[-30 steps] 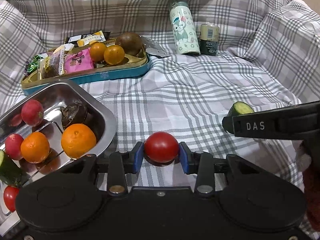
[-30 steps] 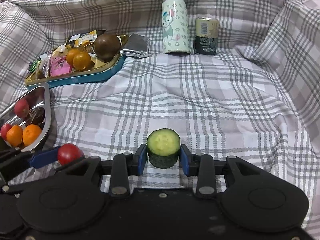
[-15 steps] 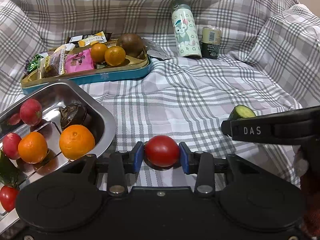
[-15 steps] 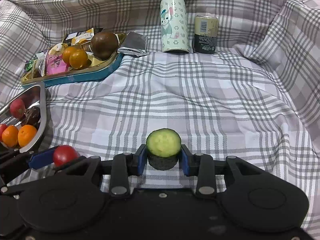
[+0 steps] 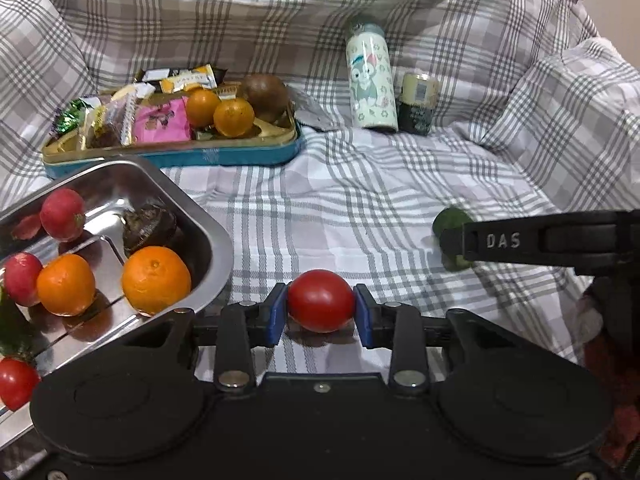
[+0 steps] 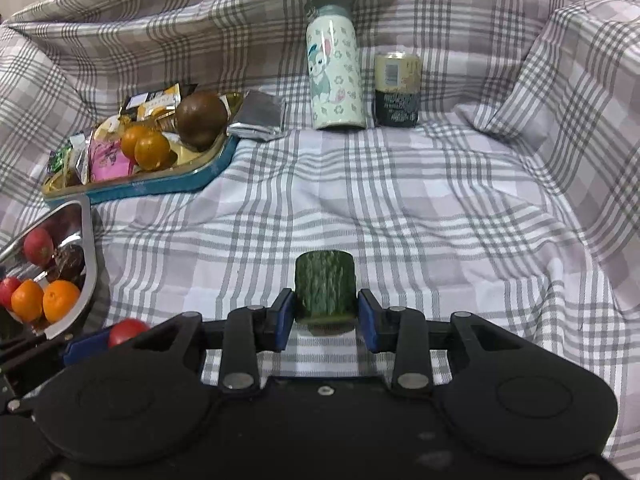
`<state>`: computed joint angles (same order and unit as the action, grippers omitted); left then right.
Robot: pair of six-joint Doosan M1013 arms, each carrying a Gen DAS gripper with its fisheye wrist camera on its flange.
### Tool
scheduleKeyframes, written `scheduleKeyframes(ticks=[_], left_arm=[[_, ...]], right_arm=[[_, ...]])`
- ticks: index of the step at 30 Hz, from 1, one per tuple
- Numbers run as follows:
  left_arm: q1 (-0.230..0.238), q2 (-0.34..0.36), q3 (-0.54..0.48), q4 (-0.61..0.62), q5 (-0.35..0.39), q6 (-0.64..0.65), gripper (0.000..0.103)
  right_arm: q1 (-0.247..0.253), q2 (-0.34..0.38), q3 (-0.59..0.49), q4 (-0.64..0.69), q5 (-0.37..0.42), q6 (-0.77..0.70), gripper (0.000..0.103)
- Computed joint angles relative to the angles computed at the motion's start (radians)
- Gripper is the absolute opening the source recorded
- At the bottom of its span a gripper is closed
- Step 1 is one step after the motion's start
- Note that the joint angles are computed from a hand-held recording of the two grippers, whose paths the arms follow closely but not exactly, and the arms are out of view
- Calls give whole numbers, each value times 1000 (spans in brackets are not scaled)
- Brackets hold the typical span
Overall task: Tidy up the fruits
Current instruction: 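Lift and carry the tomato and the cucumber piece over the steel tray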
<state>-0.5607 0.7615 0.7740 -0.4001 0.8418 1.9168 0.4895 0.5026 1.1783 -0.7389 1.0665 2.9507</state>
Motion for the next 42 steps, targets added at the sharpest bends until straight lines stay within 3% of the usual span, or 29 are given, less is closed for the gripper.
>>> scheduleKeyframes(ticks=[10,13,20,27,30,32,36,42], left_arm=[[7,-10,11,-14,-12,-13,43],[9,-12,14,-22,-17,-8,43],[11,-15,16,-39,-20,0,43],[13,-20,25,-39,-37,-5,43],[15,-21,26,-40,-41,-13,43],[15,-24,30,-41,-52,-14,43],[15,-35,44,-19,-85,-32,43],[23,-56,49,46,-147,-140,43]], right_arm=[[-9,1,-3,46,-5,-34,37],[-13,9,-19,81,12,-59,45],[-22,33,-66,107,46,-139,50],[-31,78,-140,138,127,-226,51],[-29,84,-142,132,130,-229,46],[-26,83,-140,121,122,-231,35],[-19,77,-137,75,96,-203,35],[-13,61,-148,15,-18,-187,36]])
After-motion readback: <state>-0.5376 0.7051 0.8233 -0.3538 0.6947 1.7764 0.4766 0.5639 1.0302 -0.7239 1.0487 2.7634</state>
